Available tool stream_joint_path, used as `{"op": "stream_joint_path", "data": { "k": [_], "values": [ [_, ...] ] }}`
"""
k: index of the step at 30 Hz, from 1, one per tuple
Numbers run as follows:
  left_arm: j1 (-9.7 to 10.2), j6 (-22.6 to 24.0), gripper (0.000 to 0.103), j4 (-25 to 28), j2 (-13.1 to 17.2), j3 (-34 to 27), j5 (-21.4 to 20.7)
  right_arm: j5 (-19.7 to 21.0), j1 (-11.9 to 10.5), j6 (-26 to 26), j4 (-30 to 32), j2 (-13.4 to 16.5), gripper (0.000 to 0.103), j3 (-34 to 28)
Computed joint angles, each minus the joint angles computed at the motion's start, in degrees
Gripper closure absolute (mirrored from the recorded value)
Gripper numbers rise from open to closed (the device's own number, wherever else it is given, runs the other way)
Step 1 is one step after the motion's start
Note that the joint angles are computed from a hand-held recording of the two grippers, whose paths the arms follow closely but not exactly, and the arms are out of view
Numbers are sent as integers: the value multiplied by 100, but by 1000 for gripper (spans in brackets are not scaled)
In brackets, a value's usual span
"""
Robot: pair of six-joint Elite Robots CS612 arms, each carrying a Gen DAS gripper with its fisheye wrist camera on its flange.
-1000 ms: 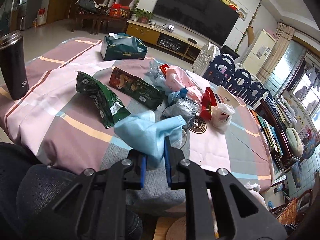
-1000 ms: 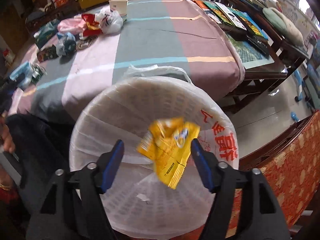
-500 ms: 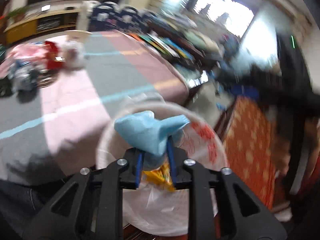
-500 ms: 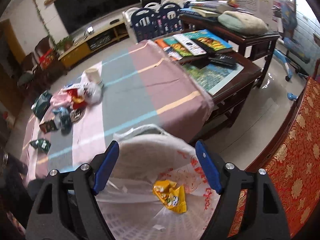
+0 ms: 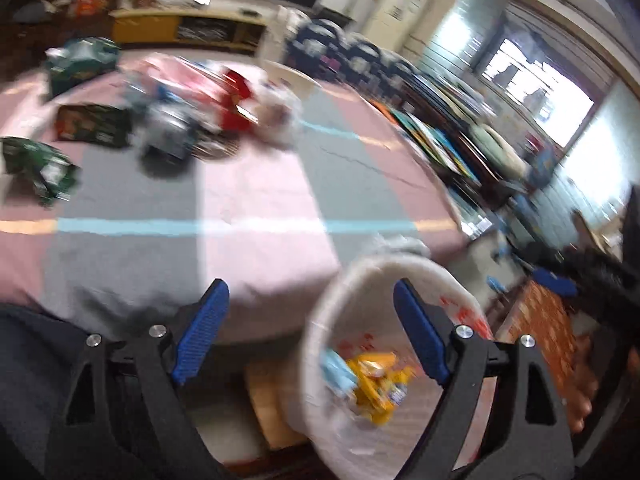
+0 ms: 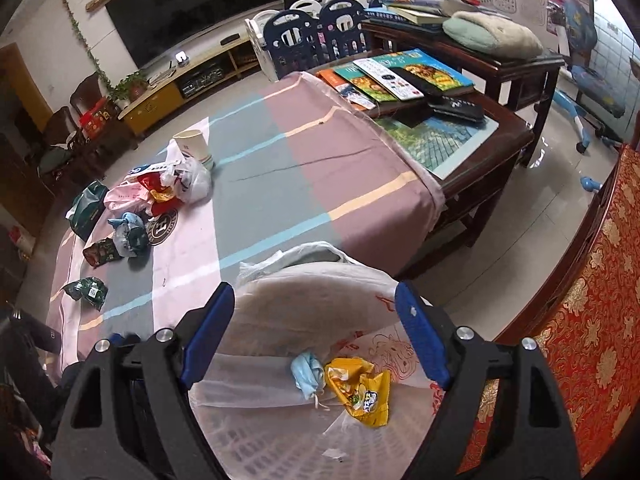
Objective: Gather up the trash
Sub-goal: 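Release the chip bag and the blue mask into the wastebasket, then reach the left gripper to the green snack bag and grasp it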
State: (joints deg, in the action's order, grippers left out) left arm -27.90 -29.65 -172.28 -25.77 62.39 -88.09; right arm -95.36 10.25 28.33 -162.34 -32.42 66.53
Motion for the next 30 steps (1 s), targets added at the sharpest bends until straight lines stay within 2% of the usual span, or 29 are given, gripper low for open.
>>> {"op": "stream_joint_path", "data": {
  "k": [1,3,4,5,6,8,11,15,17,19,21,25,30],
  "values": [
    [1,-53,19,-23,-36,42,314,-204,37,44,-315,-8,22,65],
    [-11,-217,19,-59,-102,131,1081,-1013,182,40,-1260,13,20,179],
    [-2,-329,18,-32,-121,144,1494,-1351,253,-136,-1581,62,5,139],
    [31,-455,18,53,-158,164,1803,-1589,312,-379,-1718,117,3,49],
    [55,-638,17,252,-155,102,2181,-1668,357,-737,-1688,179,3,-86],
    [121,-1009,16,676,-149,-30,2654,-1554,407,-1221,-1190,266,3,-359],
    [266,-1759,13,1256,-115,-210,3022,-1438,478,-1453,-921,406,3,-588],
    [452,-2799,11,1870,-92,-278,3149,-1561,585,-1735,-911,566,3,-795],
    [531,-3412,10,1831,-81,-210,2917,-1338,585,-1773,-701,589,3,-877],
    [596,-3728,10,1979,-61,-254,2653,-1063,564,-1701,-485,586,3,-921],
    [584,-3582,10,1996,-39,-297,2706,-916,563,-1597,-299,590,3,-963],
    [471,-2903,6,1928,44,-449,2989,-707,566,-1560,-37,634,3,-1058],
    [451,-2983,6,2031,1,-399,2906,-544,574,-1621,141,653,3,-1088]
  ]
}}
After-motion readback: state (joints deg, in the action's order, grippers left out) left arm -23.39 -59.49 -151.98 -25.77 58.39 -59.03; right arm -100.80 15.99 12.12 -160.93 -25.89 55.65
